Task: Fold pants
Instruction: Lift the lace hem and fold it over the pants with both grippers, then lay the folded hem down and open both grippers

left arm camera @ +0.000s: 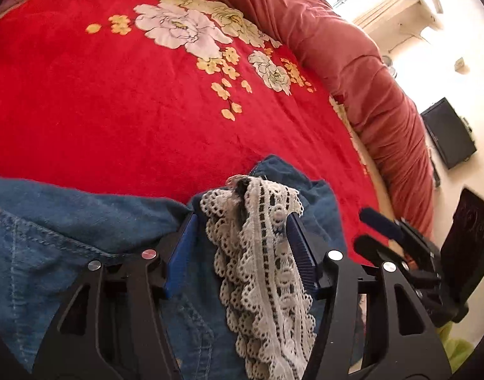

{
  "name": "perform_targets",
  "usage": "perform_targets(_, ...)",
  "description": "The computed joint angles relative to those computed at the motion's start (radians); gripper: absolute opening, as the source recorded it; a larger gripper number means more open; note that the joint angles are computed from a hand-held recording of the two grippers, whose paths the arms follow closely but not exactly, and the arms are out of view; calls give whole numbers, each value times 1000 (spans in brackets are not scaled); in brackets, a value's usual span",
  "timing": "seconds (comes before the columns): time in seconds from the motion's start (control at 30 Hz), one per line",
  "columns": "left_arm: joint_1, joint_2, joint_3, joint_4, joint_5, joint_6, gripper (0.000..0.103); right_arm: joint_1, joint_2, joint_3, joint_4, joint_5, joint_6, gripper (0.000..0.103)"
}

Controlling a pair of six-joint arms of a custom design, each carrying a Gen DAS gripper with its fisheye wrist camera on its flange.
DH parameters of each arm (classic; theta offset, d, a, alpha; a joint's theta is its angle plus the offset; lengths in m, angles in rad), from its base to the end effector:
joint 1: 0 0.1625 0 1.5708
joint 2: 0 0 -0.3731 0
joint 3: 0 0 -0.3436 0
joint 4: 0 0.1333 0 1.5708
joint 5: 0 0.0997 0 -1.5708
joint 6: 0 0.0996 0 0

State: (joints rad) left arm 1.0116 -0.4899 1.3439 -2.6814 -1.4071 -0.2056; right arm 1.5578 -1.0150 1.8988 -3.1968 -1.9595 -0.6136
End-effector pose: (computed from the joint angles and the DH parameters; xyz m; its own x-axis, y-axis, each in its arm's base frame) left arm -0.2320 -0.6526 0.0093 -0.9450 0.3107 -0.1025 0.3271 0.9024 -0.2806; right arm 0.0884 -0.5517 0.2132 -0.7593 -0.2051 0.6176 -0.5231 0.7569 -0.3918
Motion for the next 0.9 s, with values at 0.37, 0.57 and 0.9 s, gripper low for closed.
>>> perform_targets(0.37,-47,27,-42,19,140,100,17,-34,97,-49,-78,-110,-47,60)
perform_targets(0.57,-29,1,-10,2,117,79,25,-35,80,-32,-95,-103,-31,68)
perform_targets(0.9,-70,-132,170,-98,191,81,49,-26,-54,118,-173,-28,-40,87)
